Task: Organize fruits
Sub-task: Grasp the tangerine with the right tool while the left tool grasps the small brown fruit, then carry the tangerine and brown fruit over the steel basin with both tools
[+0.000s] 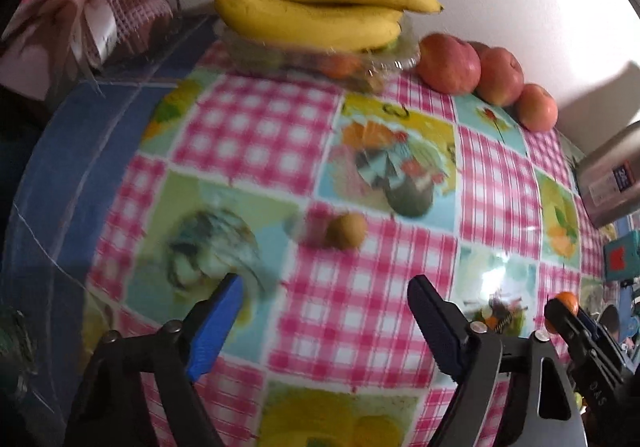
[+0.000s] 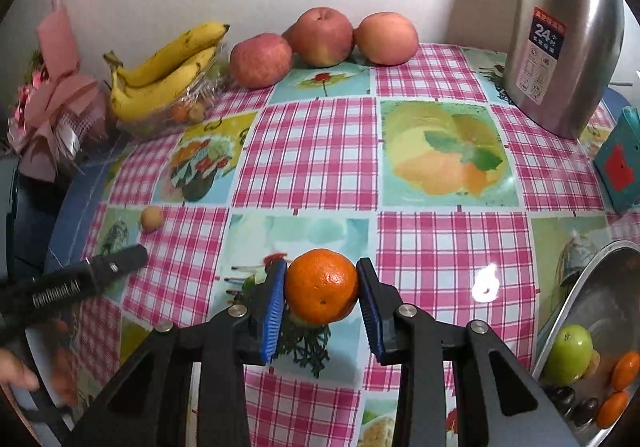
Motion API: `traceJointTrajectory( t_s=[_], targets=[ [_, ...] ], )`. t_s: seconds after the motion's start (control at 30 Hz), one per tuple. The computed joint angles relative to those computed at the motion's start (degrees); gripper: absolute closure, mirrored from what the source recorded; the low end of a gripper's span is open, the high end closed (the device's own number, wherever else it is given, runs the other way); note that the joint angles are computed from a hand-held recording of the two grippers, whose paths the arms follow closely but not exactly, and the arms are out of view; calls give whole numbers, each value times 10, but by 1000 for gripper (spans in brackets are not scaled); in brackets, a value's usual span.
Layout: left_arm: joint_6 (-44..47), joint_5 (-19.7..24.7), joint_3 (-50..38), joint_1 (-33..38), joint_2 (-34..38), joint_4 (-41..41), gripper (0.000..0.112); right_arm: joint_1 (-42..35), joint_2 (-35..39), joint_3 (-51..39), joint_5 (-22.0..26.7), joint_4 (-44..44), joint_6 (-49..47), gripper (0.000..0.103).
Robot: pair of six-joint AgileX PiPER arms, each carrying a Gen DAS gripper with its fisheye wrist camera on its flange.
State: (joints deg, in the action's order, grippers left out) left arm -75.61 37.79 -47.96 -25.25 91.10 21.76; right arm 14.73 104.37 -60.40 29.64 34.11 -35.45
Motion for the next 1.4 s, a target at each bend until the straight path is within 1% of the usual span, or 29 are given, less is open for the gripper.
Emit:
traceJointTrajectory(
  t_s=[0.13, 0.2, 0.27, 0.37, 0.43, 0.53, 0.6, 0.67, 0.73, 0.83, 0.93, 1.03, 1.2, 1.27, 1.4],
  targets=[
    [55, 22, -26, 28, 3, -9, 35, -13, 6, -9, 10, 21, -15, 67],
    [93, 13, -42, 41, 19, -28, 43, -17, 8, -12, 13, 24, -17, 67],
    [120, 5, -56, 50, 37, -49, 55, -19, 12, -15, 14, 23, -13, 67],
    [140, 21, -91, 47, 71, -52, 61, -19, 15, -15, 15, 21, -11, 67],
    [147, 28, -105, 48, 86, -56, 61, -20, 15, -15, 15, 20, -12, 67],
    [152, 38, -119, 53, 104, -59, 67, -20, 16, -15, 14, 22, -13, 67],
    [158, 34, -123, 58, 114, -63, 74, -20, 16, -15, 15, 21, -13, 67],
    [159, 26, -122, 64, 119, -70, 86, -19, 17, -15, 15, 23, -14, 67],
    [153, 18, -117, 68, 119, -67, 86, -20, 17, -15, 16, 26, -16, 67],
    [145, 25, -107, 58, 109, -55, 86, -20, 17, -15, 16, 27, -17, 67],
    [129, 37, -102, 43, 93, -58, 86, -22, 15, -16, 20, 26, -17, 67],
    [100, 62, -102, 17, 70, -51, 86, -23, 6, -11, 24, 22, -18, 67],
    [18, 83, -111, -60, 51, -45, 86, -32, -30, 11, 35, -1, -10, 67],
    [-21, 95, -124, -103, 54, -39, 86, -41, -50, 21, 45, -6, -10, 67],
    [-87, 116, -152, -166, 58, -31, 86, -68, -93, 40, 75, -6, -12, 67]
  ],
)
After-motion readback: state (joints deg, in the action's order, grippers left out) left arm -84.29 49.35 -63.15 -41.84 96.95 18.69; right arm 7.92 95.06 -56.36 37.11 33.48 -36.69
